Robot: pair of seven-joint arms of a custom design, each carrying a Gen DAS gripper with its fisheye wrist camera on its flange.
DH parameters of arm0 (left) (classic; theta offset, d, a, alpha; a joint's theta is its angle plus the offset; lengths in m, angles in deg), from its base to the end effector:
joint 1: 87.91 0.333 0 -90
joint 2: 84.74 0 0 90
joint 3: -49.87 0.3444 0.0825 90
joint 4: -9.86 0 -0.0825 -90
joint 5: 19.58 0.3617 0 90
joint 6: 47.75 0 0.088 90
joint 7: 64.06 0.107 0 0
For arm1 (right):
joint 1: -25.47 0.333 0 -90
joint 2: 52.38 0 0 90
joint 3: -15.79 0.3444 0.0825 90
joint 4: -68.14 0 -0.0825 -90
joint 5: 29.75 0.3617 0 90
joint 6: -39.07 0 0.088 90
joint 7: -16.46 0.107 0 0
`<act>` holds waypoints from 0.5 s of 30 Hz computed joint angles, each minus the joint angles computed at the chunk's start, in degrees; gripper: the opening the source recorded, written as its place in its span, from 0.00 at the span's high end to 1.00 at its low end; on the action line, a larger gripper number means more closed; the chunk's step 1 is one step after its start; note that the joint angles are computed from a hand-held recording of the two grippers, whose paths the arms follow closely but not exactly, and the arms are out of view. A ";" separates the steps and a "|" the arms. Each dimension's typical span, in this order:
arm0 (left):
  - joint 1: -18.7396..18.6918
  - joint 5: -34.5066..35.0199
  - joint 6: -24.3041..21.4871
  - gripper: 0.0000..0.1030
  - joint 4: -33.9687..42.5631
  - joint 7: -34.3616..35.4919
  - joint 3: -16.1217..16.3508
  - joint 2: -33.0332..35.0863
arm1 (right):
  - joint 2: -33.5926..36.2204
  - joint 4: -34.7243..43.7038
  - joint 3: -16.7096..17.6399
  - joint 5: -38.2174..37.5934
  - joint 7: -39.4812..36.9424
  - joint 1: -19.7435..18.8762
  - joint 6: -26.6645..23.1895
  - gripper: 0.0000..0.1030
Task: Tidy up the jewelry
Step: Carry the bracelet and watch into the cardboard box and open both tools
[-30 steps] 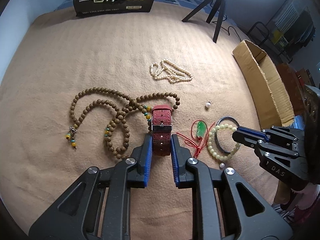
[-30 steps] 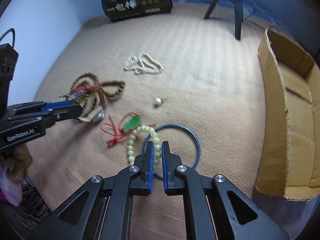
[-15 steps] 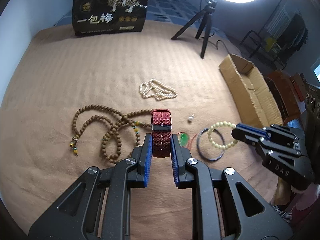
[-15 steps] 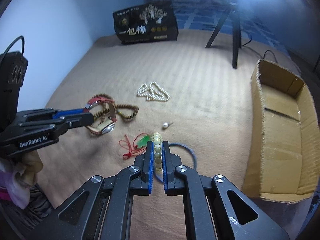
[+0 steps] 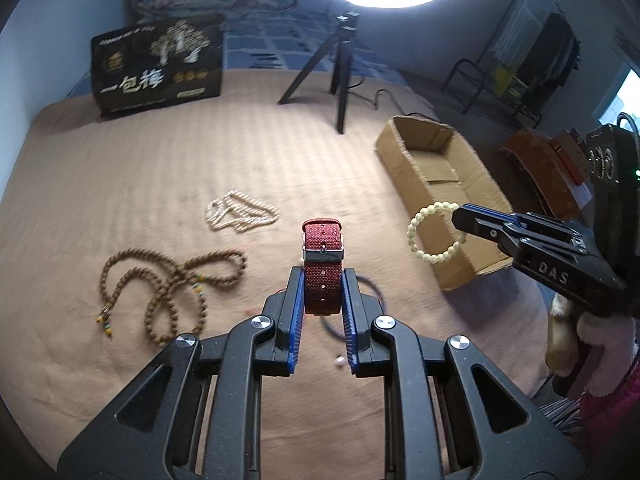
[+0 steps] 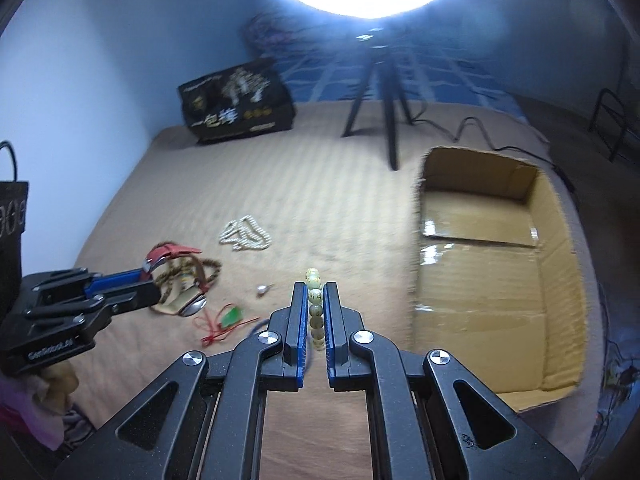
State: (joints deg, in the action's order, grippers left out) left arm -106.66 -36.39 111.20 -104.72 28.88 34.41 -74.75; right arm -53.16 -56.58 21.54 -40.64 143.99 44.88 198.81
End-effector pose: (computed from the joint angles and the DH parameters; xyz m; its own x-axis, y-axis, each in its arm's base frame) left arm 0.5223 -0.3285 0.4835 -0.4354 -0.8631 0.2559 -0.8061 0.2473 -0.5376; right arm 0.5008 0.2450 0.5090 0.0108 -0.9749 -0.2223 -0.8279 0.1160 -0.5488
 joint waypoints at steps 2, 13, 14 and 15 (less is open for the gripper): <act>-0.31 -0.54 0.09 0.84 1.33 0.53 -0.60 0.80 | -1.00 -0.86 -0.42 -1.66 1.62 -0.58 0.15 0.94; -4.08 0.64 -0.13 0.84 9.37 0.70 -2.03 6.74 | -5.76 -5.20 -1.64 -8.75 8.59 -4.84 -0.91 0.94; -4.56 1.00 -0.24 0.84 10.29 0.60 -2.05 7.48 | -6.05 -5.49 -1.71 -9.00 8.89 -5.16 -1.07 0.94; -5.05 1.40 -0.35 0.84 11.20 0.46 -2.03 8.20 | -6.30 -5.75 -1.82 -9.10 9.08 -5.45 -1.18 0.94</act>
